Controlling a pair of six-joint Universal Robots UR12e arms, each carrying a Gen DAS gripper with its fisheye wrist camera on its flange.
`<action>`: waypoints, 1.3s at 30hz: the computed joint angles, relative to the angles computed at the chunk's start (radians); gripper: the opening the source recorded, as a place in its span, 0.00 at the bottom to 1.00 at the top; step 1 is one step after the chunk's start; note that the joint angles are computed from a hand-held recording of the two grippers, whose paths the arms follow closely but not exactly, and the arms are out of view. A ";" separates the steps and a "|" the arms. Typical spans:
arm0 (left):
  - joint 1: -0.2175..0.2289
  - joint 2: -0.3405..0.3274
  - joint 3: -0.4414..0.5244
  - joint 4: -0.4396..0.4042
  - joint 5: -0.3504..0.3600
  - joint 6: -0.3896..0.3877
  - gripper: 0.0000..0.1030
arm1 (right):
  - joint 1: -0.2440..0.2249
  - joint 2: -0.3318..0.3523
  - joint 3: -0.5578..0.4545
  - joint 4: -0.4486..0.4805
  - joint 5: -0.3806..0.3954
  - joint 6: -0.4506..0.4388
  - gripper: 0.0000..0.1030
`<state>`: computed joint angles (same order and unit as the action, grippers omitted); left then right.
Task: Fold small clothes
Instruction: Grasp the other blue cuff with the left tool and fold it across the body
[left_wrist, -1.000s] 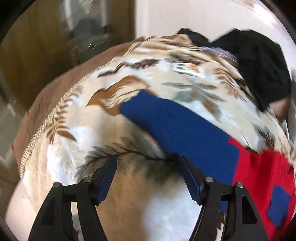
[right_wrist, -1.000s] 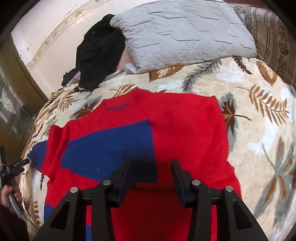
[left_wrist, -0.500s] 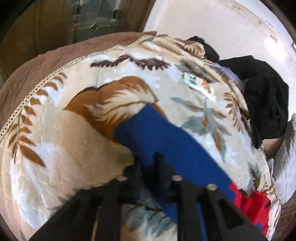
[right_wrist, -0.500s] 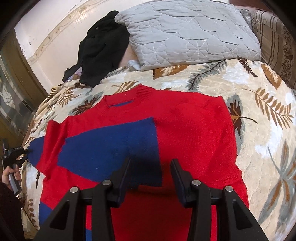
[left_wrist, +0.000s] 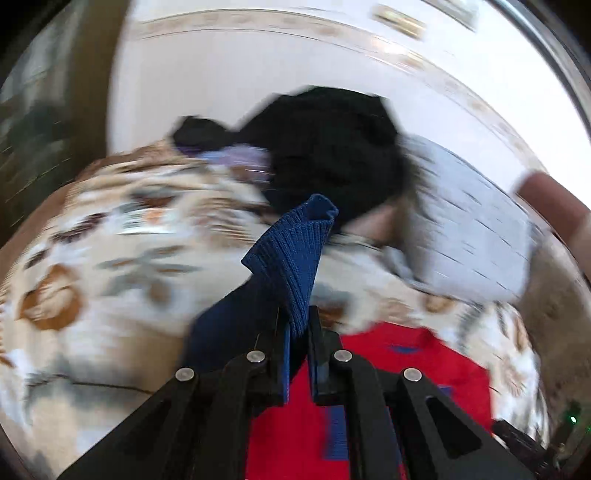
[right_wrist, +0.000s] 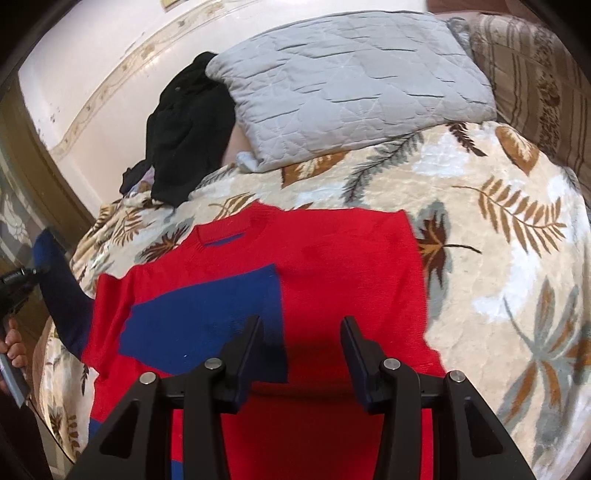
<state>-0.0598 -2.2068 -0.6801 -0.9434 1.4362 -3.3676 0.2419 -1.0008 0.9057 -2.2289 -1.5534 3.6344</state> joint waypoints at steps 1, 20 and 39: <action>-0.018 -0.018 0.032 -0.019 -0.022 0.018 0.07 | -0.004 -0.004 0.006 -0.003 -0.001 0.005 0.46; -0.057 0.026 -0.045 -0.111 0.111 0.087 0.69 | -0.068 0.026 -0.011 -0.078 0.332 0.099 0.57; -0.048 0.032 -0.091 -0.144 0.239 0.121 0.69 | 0.016 0.352 -0.557 0.313 0.156 0.125 0.20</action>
